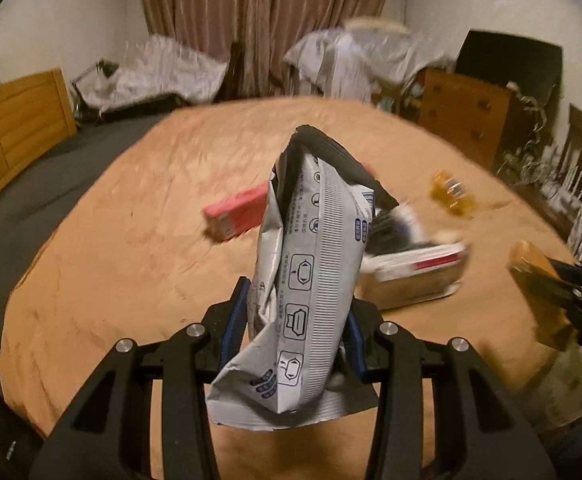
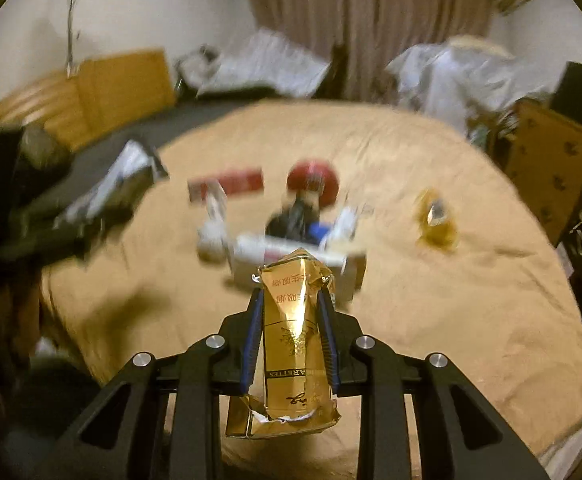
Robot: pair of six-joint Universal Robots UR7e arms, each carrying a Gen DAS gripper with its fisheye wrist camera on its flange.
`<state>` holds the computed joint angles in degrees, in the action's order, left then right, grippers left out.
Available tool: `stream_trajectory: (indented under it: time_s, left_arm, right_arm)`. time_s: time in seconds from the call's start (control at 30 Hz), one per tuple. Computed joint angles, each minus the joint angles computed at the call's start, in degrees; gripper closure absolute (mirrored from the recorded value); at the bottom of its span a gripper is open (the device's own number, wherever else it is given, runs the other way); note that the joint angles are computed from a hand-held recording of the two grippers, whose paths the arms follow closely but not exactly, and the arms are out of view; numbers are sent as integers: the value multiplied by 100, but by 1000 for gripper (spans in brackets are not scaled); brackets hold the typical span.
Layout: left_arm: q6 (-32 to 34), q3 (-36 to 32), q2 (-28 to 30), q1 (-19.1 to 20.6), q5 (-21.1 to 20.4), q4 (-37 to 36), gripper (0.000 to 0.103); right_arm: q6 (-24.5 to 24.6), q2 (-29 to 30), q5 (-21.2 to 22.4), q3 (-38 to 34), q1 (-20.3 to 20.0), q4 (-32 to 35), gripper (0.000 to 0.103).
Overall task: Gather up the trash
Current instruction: 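Grasp the grey-white wrapper with the left tool while the right grasps the gold wrapper, then carry both wrappers over the white bucket with both tools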
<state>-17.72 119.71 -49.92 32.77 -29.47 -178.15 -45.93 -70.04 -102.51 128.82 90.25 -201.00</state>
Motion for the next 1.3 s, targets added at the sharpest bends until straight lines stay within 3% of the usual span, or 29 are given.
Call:
stream_trajectory:
  time_s: [0.27, 0.5, 0.97, 1.3]
  left_arm:
    - [-108, -14, 425, -709, 664, -1104, 62]
    - [-27, 21, 616, -970, 879, -1422, 62]
    - [357, -178, 701, -1119, 724, -1481, 62]
    - [685, -943, 1224, -1184, -174, -1337, 62]
  right_arm:
    - [344, 80, 38, 481, 365, -1997, 75]
    - [396, 195, -198, 898, 556, -3072, 74]
    - [433, -420, -278, 1179, 634, -2990, 74]
    - [323, -2173, -547, 1590, 272, -2209, 74]
